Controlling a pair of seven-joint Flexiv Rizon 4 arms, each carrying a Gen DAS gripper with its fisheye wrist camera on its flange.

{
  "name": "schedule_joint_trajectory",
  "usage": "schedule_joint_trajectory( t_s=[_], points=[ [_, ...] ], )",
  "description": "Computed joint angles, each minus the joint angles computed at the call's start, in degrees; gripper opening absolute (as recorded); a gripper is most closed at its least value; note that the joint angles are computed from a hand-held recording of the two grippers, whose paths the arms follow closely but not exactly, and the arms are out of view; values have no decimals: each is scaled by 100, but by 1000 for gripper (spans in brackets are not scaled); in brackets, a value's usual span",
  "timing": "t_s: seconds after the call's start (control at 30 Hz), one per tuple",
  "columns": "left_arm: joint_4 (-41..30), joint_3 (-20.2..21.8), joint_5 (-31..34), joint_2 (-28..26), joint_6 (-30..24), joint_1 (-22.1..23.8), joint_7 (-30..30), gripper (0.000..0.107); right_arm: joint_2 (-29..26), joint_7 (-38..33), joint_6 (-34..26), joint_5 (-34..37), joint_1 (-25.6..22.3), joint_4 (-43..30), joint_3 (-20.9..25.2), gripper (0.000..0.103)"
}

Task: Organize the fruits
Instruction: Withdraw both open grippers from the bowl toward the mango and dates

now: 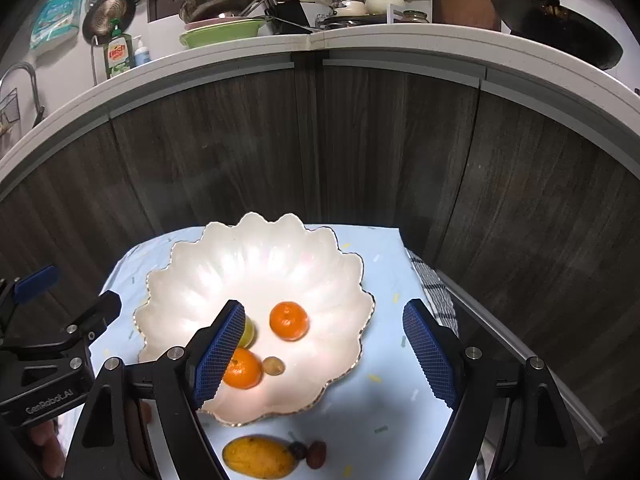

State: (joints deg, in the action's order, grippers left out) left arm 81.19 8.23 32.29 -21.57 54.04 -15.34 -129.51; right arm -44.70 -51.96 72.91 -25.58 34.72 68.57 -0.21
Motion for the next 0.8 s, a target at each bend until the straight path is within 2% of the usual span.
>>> schedule_joint_trajectory(
  t_s=[0.37,0.8],
  points=[
    [396,-70,219,390,-47,-62,-246,97,436,296,327,-195,135,749,-152,82],
    [899,-266,433,779,-89,30,-458,97,683,464,447,-400,172,1254,-105,82]
  ],
)
